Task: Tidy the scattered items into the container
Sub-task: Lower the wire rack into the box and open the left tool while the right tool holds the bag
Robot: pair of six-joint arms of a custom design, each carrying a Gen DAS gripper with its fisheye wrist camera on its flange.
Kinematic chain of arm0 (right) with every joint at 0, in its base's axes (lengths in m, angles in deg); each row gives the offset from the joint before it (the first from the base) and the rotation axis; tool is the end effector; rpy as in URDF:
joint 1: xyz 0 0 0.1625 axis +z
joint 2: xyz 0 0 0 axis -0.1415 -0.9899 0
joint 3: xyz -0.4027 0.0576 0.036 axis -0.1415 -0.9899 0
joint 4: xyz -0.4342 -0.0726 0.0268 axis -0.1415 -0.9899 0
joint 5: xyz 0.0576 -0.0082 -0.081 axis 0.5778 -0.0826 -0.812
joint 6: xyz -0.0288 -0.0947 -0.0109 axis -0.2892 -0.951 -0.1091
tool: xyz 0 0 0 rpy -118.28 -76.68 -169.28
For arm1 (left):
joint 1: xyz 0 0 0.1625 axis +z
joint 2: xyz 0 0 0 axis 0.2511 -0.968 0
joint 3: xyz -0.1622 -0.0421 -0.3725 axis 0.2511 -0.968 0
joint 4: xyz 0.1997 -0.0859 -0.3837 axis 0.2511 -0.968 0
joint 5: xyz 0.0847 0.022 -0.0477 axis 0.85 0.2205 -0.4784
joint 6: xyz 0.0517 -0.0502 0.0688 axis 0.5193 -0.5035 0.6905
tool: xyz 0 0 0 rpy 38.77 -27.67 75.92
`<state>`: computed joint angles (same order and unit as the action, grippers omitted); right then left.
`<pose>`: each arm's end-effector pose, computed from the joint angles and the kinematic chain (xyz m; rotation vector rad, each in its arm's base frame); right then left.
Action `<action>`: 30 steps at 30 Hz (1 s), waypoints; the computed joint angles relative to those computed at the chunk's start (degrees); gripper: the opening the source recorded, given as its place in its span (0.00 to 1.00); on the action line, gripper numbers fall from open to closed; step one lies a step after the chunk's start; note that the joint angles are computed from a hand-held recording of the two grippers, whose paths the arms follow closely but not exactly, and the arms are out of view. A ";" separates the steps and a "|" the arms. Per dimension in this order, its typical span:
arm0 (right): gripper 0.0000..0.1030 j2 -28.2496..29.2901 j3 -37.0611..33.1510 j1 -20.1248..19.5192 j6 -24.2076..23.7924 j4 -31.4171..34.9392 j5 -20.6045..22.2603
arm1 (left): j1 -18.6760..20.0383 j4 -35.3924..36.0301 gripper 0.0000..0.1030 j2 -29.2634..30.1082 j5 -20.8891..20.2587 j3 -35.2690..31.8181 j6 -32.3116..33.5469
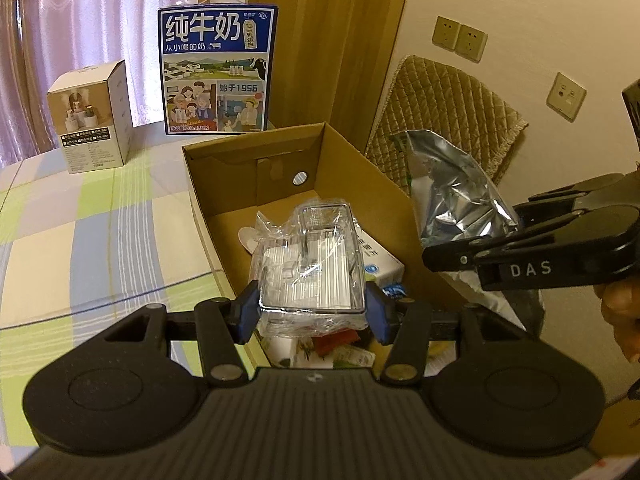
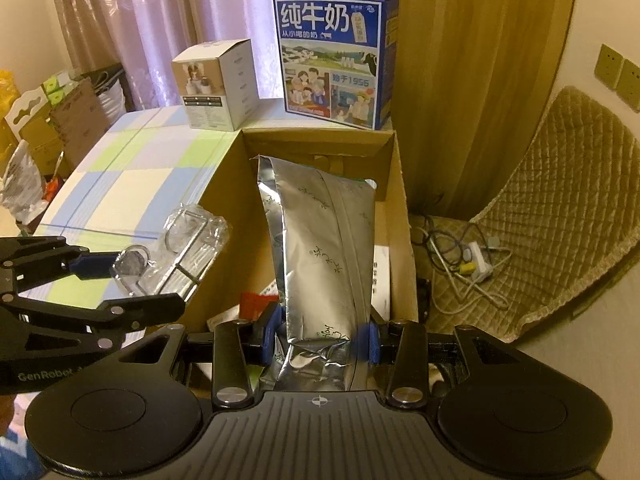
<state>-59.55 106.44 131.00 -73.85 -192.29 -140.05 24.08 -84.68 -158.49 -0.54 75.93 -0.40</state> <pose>0.3853 -0.4670 0.2045 0.7071 -2.3809 0.6153 -0.2353 -0.4365 0.3018 0.8260 2.4751 -0.7597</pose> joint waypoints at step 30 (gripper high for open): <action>0.38 7.17 -6.30 -5.52 -2.35 -0.93 1.83 | 6.47 -10.67 0.63 8.87 0.00 -3.81 8.67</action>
<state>-52.38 100.14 125.47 -76.21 -193.21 -138.21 30.55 -95.36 -149.62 -0.54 72.12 8.27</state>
